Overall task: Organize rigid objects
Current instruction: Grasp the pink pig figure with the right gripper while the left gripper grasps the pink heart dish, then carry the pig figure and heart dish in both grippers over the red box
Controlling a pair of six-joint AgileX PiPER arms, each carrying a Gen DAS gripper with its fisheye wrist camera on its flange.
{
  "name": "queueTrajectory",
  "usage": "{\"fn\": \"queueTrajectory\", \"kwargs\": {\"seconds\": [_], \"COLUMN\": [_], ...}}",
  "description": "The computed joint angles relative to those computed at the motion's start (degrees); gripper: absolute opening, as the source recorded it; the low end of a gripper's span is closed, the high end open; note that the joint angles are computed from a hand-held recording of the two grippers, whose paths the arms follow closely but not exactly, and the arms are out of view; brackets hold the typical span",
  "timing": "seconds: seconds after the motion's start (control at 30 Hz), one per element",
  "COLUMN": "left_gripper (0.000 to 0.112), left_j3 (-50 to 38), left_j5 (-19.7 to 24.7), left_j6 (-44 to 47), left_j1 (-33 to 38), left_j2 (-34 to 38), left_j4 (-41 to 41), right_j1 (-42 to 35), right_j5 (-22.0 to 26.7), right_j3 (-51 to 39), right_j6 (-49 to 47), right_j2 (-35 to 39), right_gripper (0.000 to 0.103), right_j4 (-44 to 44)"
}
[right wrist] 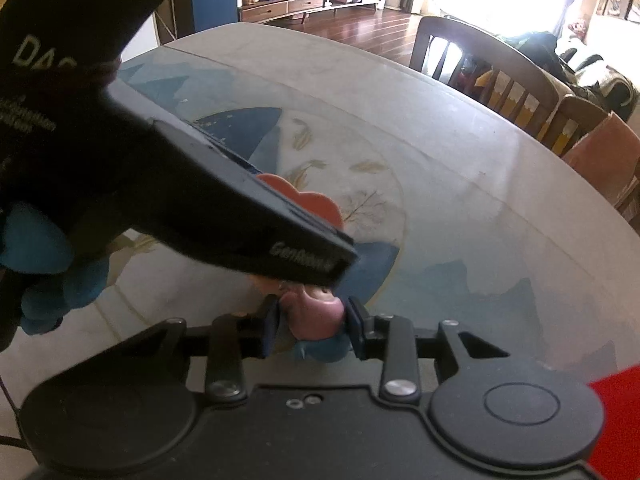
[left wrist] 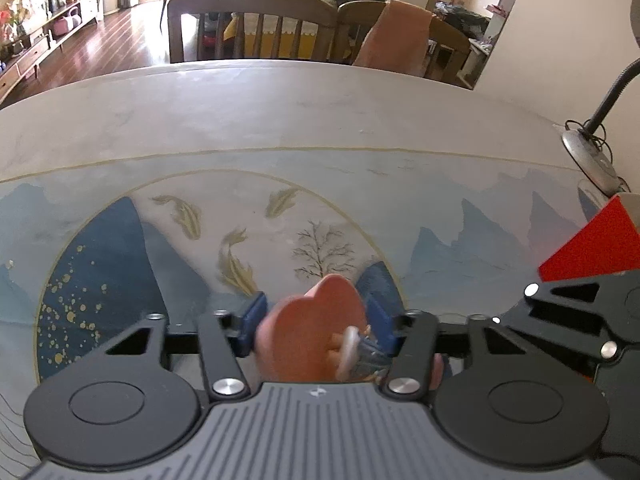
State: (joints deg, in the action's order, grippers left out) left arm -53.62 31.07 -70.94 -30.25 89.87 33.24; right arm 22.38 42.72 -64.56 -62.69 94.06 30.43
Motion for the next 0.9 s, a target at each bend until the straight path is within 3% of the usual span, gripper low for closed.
{"fn": "queueTrajectory", "kwargs": {"seconds": [0.03, 0.07, 0.27, 0.43, 0.9], "left_gripper": [0.036, 0.033, 0.028, 0.019, 0.013], "left_j3": [0.2, 0.3, 4.1, 7.3, 13.9], "left_j5": [0.2, 0.4, -0.6, 1.1, 9.5], "left_j6": [0.2, 0.4, -2.2, -6.8, -18.7], "left_j1": [-0.1, -0.2, -0.8, -3.0, -14.7], "left_j2": [-0.3, -0.6, -4.3, -8.0, -19.2], "left_j4": [-0.2, -0.5, -0.4, 0.9, 4.6], "right_j1": [0.0, 0.0, -2.4, -5.4, -16.8], "right_j5": [0.1, 0.2, 3.0, 5.9, 14.6], "right_j3": [0.5, 1.2, 4.3, 7.0, 14.9], "right_j6": [0.2, 0.7, 4.1, 8.5, 11.0], "right_j2": [-0.5, -1.1, -4.7, -8.4, -21.6], "right_gripper": [0.033, 0.033, 0.034, 0.034, 0.034], "right_j4": [0.1, 0.1, 1.6, 3.2, 6.6]}}
